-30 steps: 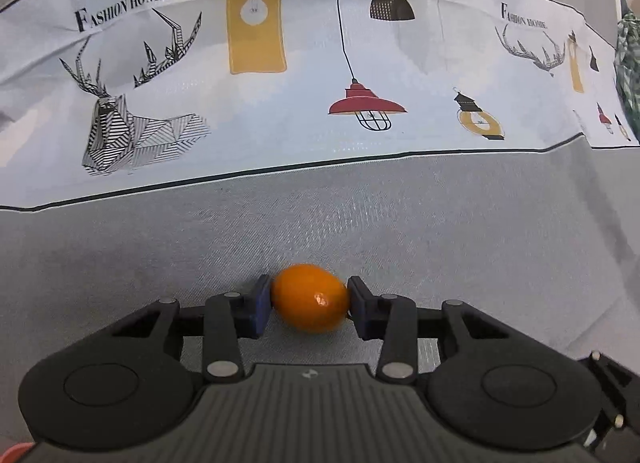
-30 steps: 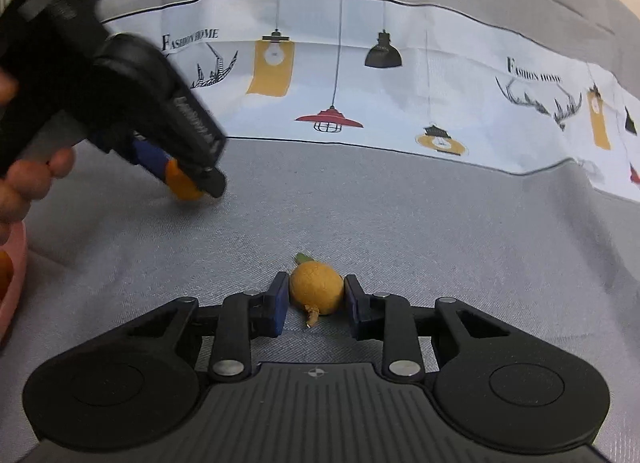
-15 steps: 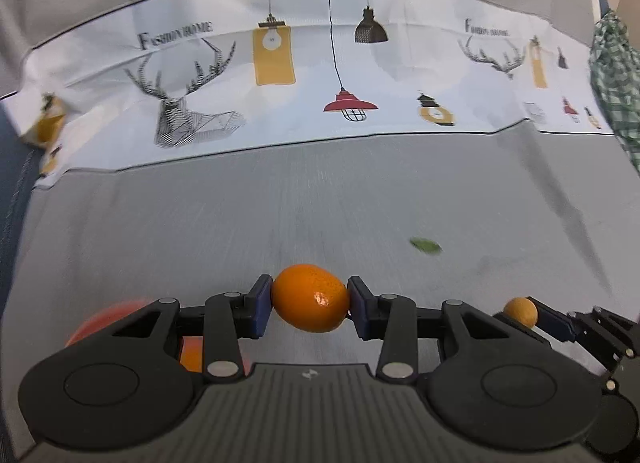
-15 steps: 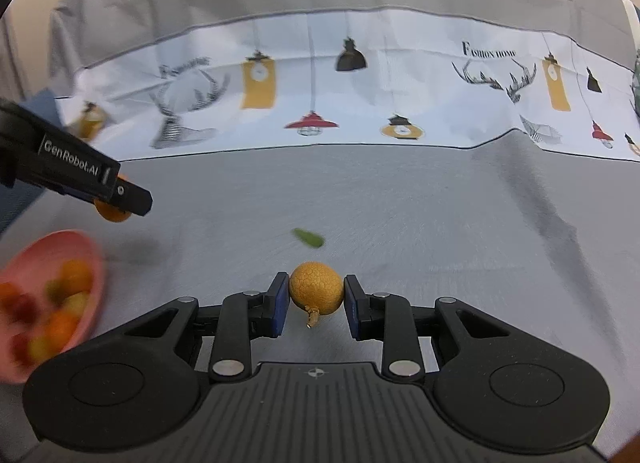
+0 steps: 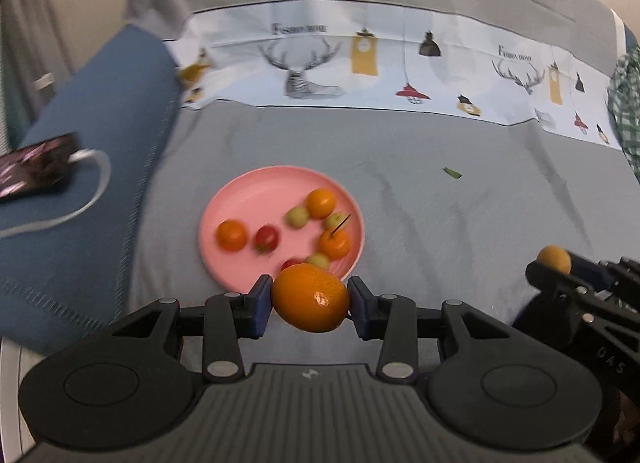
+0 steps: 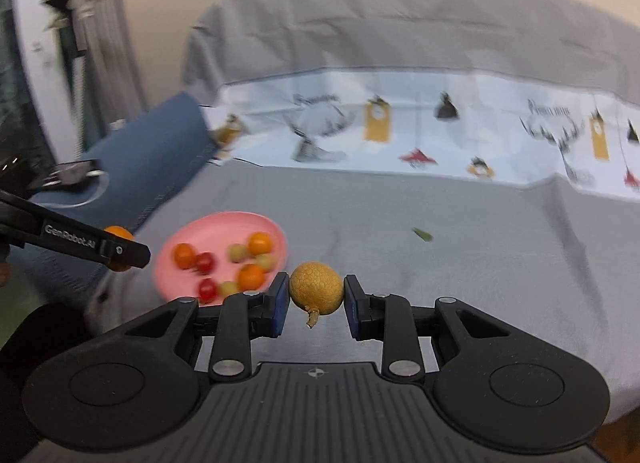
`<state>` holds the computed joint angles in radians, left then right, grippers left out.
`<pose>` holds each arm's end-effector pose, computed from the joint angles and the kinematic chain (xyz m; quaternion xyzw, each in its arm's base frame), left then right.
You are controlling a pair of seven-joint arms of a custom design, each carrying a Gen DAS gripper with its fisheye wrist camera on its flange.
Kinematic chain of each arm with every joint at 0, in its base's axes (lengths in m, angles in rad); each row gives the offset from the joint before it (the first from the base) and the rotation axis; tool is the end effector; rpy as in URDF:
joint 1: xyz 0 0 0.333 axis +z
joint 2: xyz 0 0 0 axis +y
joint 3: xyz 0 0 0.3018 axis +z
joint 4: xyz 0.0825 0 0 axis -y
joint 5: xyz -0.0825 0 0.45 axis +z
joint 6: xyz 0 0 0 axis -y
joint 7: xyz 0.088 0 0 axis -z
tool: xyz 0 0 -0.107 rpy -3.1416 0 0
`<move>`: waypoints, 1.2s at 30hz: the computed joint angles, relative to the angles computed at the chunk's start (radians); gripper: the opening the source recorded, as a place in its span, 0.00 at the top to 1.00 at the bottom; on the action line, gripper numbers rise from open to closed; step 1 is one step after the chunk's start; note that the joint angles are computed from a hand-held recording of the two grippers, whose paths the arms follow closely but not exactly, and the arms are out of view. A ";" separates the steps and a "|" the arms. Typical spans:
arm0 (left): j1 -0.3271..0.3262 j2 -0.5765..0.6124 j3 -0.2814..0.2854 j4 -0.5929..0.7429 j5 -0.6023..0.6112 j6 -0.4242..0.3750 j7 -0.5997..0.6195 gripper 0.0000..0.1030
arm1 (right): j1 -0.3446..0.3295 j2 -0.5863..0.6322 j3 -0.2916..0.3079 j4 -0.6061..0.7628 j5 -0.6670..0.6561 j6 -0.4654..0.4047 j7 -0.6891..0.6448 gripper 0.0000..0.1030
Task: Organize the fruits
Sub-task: 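Grasp a yellow fruit with the right tool while the left tool grasps an orange mandarin, then carry the yellow fruit and orange mandarin over the pink plate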
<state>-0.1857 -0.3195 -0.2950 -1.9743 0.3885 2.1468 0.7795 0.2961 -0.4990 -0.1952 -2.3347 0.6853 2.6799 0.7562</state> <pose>0.5049 -0.2673 0.6331 -0.7232 0.6111 -0.1917 0.2586 0.5238 0.0222 0.5801 -0.7338 0.4837 -0.2093 0.4287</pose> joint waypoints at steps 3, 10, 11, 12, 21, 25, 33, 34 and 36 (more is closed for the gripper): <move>-0.008 -0.096 -0.011 -0.070 -0.002 -0.005 -0.031 0.56 | 0.011 -0.087 0.007 -0.053 -0.007 0.006 -0.029 0.71; -0.003 -0.245 -0.058 -0.165 0.015 0.023 -0.102 0.56 | 0.023 -0.235 0.004 -0.143 -0.067 0.043 0.010 0.71; 0.000 -0.259 -0.065 -0.170 0.017 0.020 -0.113 0.56 | 0.027 -0.260 0.000 -0.157 -0.076 0.046 0.015 0.71; 0.002 -0.269 -0.072 -0.171 0.020 0.016 -0.122 0.56 | 0.036 -0.280 -0.007 -0.170 -0.080 0.055 0.015 0.71; 0.010 -0.369 -0.127 -0.193 0.062 -0.031 -0.180 0.56 | 0.091 -0.420 -0.058 -0.256 -0.130 0.100 0.031 0.71; 0.006 -0.392 -0.148 -0.192 0.066 -0.071 -0.204 0.56 | 0.099 -0.470 -0.076 -0.281 -0.151 0.098 0.038 0.71; -0.002 -0.432 -0.167 -0.201 0.084 -0.108 -0.244 0.56 | 0.125 -0.536 -0.105 -0.314 -0.175 0.084 0.014 0.71; -0.003 -0.434 -0.165 -0.202 0.085 -0.109 -0.243 0.56 | 0.126 -0.537 -0.105 -0.315 -0.176 0.086 0.016 0.71; -0.003 -0.438 -0.164 -0.205 0.087 -0.111 -0.244 0.56 | 0.128 -0.539 -0.104 -0.317 -0.178 0.089 0.019 0.71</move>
<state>-0.1890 -0.7570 -0.4591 -2.1790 0.4753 2.0357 0.5357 0.4244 -1.0384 -0.2990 -2.6519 0.5078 2.7694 0.7751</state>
